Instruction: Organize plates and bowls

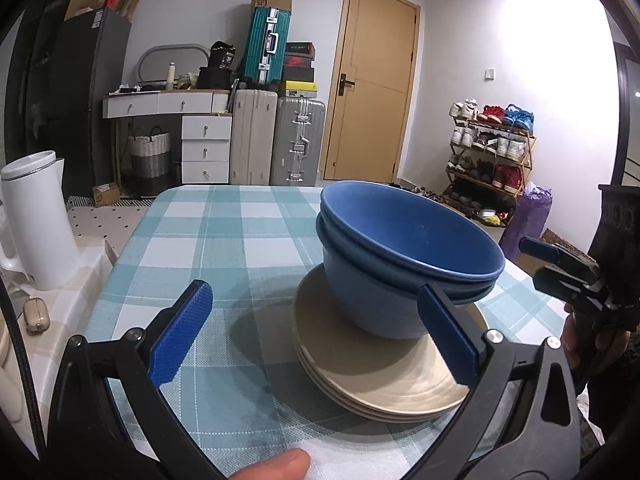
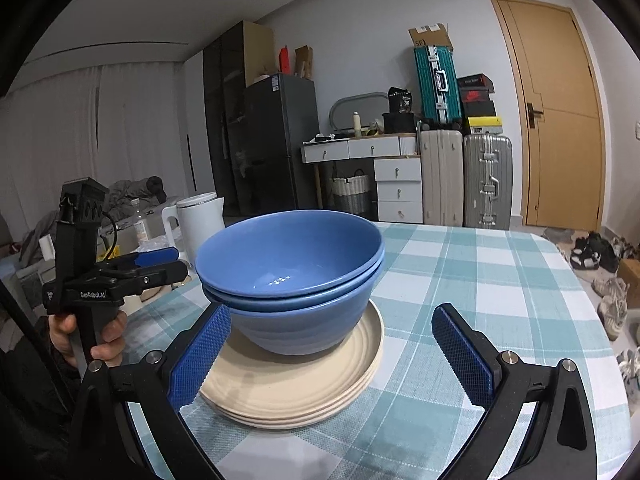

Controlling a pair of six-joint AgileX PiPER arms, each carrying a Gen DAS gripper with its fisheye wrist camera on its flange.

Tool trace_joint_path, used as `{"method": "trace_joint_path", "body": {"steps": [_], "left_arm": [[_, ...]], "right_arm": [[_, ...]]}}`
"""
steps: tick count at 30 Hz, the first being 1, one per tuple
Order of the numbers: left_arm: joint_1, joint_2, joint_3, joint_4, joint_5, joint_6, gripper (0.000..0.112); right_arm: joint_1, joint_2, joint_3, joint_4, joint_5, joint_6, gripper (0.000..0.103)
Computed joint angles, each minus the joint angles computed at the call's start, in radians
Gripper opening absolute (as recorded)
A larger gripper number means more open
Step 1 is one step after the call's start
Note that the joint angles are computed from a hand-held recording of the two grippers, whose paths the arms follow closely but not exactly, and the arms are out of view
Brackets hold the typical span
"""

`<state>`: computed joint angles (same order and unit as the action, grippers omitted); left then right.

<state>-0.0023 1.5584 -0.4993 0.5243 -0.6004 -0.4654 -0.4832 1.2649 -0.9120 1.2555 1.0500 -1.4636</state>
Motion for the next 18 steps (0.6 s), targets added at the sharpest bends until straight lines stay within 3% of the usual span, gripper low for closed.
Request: {"method": "trace_joint_path", "body": {"steps": [18], "left_arm": [[-0.034,0.165,-0.053,-0.137,-0.091,0.142,0.102]], "right_arm": [[-0.029,-0.01,0.047,0.054,0.03,-0.081,0.102]]}}
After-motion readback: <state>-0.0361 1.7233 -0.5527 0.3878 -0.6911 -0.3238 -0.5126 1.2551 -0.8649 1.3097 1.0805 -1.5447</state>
